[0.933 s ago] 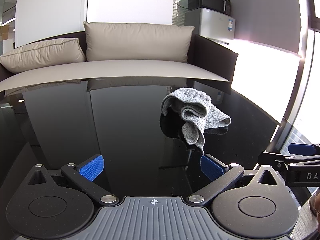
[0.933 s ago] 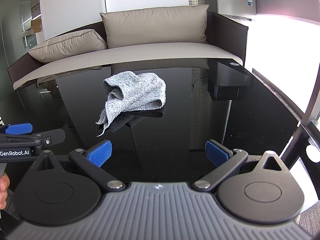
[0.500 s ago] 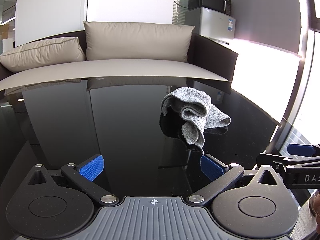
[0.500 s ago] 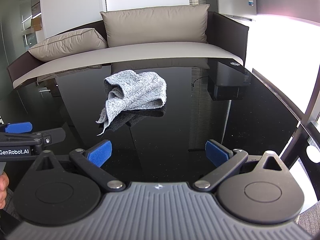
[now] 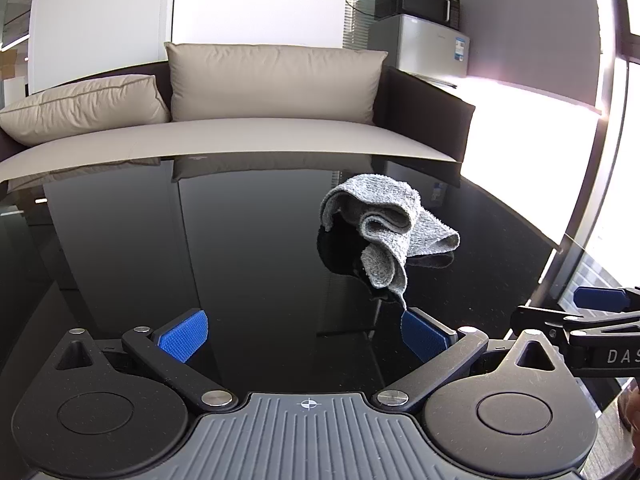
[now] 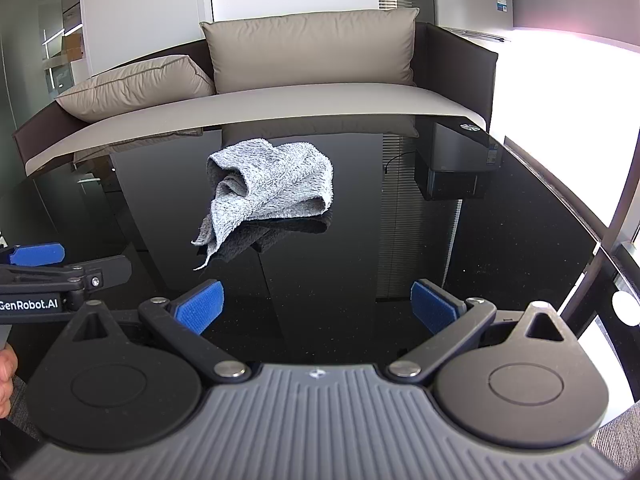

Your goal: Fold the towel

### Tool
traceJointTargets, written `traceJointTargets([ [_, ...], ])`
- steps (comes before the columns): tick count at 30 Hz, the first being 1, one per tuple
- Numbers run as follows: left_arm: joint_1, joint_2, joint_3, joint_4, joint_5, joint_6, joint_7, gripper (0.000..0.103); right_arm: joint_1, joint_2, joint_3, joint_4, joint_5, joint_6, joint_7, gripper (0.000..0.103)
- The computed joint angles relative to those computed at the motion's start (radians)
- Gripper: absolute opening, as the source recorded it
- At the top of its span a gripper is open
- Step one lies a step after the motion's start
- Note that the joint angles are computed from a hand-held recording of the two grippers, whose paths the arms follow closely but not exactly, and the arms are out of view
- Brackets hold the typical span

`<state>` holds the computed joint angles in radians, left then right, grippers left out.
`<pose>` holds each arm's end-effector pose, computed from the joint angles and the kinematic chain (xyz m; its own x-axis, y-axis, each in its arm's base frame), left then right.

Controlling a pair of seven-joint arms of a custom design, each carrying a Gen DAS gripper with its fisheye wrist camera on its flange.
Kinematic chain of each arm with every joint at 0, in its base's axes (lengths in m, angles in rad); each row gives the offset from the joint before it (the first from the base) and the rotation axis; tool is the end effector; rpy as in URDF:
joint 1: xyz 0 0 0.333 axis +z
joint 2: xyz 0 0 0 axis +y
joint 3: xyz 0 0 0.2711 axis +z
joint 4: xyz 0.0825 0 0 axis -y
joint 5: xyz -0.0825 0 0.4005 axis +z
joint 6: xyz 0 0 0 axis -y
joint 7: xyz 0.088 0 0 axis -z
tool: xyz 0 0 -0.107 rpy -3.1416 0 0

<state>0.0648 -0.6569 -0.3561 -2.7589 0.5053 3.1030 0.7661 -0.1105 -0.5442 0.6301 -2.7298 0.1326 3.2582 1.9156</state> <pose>0.3983 -0.1582 0.4490 -0.0401 -0.9989 0.0256 -0.5450 0.0004 -0.8384 0.3993 0.2103 0.4290 0.1755 -0.9808 -0.0850 -0.5304 -0.0214 -0.8475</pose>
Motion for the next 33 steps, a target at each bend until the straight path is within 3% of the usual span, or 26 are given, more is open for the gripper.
traceJointTargets([
  [33, 0.002, 0.014, -0.004, 0.01, 0.003, -0.001, -0.006, 0.102, 0.053, -0.025, -0.066, -0.011, -0.045, -0.036, 0.015, 0.102],
])
